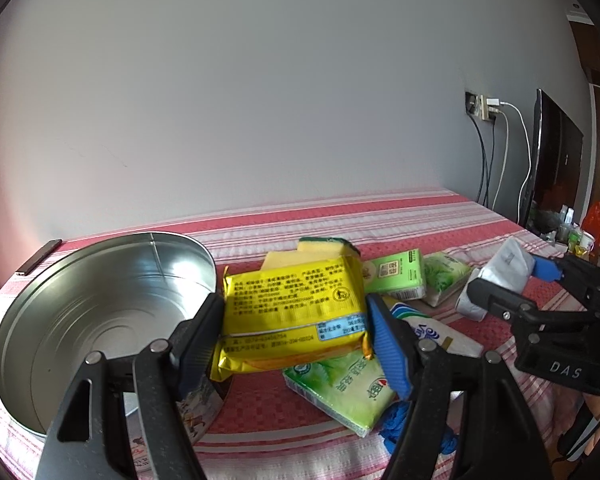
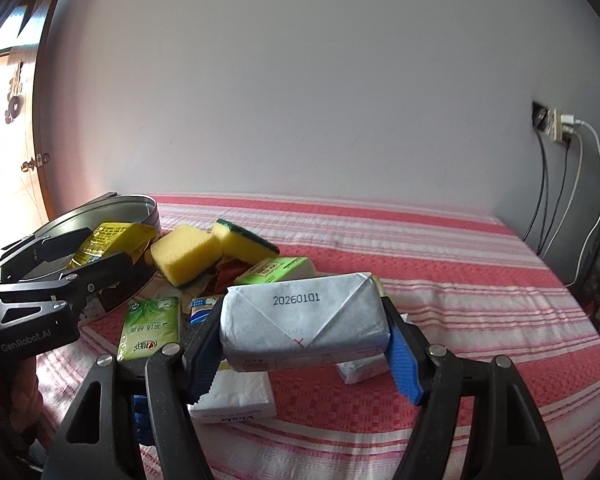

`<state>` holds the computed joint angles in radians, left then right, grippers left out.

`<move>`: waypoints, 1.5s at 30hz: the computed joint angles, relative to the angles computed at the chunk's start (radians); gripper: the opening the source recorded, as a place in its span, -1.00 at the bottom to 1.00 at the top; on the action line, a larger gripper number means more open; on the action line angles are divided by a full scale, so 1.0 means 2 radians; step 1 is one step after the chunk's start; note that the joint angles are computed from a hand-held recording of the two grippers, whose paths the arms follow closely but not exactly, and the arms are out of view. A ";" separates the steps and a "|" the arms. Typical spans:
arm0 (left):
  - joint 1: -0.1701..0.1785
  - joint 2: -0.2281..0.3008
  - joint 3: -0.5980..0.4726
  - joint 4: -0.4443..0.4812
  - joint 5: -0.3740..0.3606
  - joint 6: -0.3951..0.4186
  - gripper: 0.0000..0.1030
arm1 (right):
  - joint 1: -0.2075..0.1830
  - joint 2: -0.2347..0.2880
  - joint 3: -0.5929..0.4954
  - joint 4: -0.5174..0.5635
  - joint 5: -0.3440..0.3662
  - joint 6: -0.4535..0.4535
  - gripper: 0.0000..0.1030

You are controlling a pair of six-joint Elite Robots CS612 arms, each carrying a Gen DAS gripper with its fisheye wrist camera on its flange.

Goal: Organize objects
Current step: 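Lift and carry the yellow packet and white bar over the metal tin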

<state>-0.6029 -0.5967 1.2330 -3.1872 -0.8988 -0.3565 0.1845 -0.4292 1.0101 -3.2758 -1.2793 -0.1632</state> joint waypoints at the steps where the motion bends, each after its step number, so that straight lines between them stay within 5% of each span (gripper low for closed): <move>1: 0.000 0.000 0.001 -0.002 0.001 0.000 0.39 | 0.000 0.000 0.001 -0.006 -0.002 0.001 0.41; 15: 0.000 -0.016 0.028 -0.024 0.023 -0.011 0.39 | 0.007 -0.005 0.011 -0.032 0.005 -0.003 0.41; 28: 0.011 -0.049 0.082 -0.029 0.070 -0.054 0.39 | 0.027 -0.011 -0.024 0.017 0.062 -0.043 0.41; 45: 0.040 -0.093 0.137 0.079 0.110 -0.169 0.39 | 0.060 0.026 -0.139 0.160 0.095 -0.098 0.41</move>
